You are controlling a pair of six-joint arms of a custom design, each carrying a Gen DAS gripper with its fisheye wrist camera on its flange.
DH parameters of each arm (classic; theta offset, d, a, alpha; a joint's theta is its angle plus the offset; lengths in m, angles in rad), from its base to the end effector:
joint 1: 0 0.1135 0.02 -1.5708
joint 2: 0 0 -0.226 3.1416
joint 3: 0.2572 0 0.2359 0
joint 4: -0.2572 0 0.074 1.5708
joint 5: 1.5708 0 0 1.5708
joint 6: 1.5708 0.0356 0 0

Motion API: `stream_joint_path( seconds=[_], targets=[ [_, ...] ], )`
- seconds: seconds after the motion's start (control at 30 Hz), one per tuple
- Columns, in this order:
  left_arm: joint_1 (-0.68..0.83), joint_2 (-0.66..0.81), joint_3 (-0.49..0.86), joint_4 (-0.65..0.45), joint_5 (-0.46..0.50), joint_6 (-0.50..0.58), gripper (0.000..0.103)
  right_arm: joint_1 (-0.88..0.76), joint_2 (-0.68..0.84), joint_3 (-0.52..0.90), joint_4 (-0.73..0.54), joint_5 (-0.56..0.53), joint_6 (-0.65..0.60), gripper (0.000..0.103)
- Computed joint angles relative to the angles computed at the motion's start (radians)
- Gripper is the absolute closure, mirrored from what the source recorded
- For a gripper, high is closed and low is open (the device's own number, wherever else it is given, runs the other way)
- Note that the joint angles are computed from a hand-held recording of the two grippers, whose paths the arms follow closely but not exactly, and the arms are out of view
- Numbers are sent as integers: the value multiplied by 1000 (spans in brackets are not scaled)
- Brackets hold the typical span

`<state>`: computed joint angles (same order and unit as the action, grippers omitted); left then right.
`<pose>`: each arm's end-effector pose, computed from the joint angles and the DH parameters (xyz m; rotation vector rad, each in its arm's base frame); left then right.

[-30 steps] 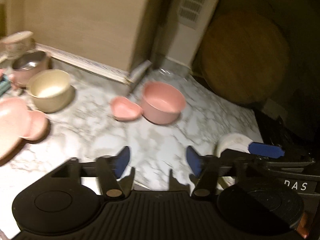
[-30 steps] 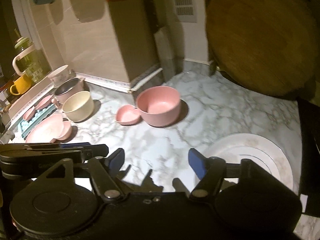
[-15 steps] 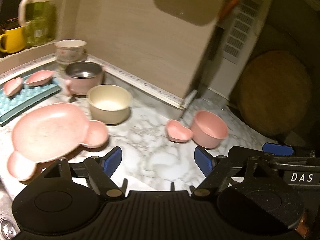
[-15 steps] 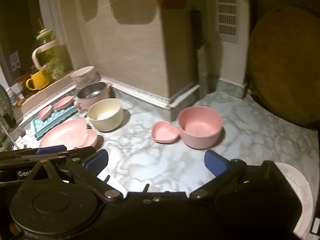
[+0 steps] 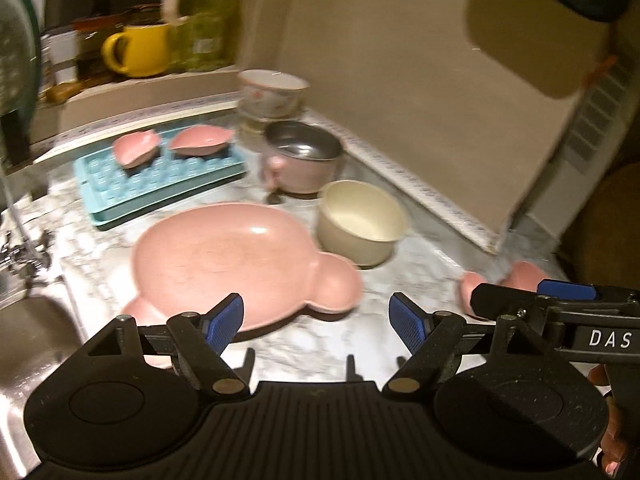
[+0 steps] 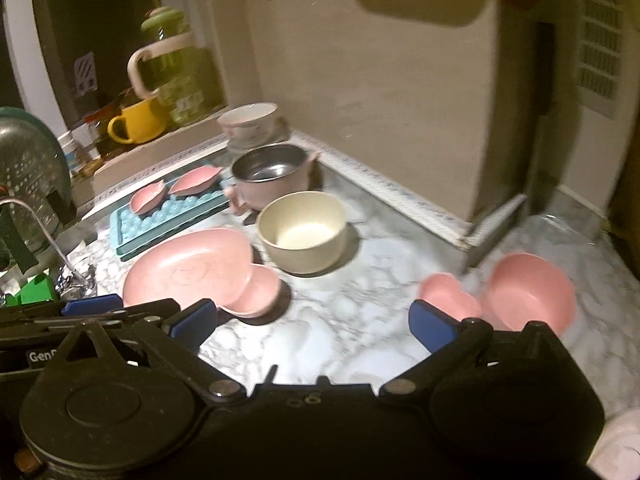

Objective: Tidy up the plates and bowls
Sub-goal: 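Move both grippers toward the pink bear-shaped plate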

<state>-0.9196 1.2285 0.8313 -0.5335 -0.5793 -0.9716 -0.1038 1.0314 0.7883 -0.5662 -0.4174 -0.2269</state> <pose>0.1608 -0.1789 0.2102 -0.2875 2.2985 -0.2175 0.2137 -0.0077 0.2336 -0.3372 2.2917 0.3301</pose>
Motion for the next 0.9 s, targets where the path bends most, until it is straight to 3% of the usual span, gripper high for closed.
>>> stream_joint_path(
  seconds=[0.23, 0.5, 0.9],
  targets=[
    [119, -17, -62, -2, 47, -9, 23, 115, 204, 53, 117, 46, 35, 2],
    [326, -13, -124, 60, 167, 72, 23, 159, 472, 179, 181, 75, 74, 10],
    [534, 106, -124, 146, 278, 174, 25, 195, 718, 340, 136, 69, 134, 36]
  ],
)
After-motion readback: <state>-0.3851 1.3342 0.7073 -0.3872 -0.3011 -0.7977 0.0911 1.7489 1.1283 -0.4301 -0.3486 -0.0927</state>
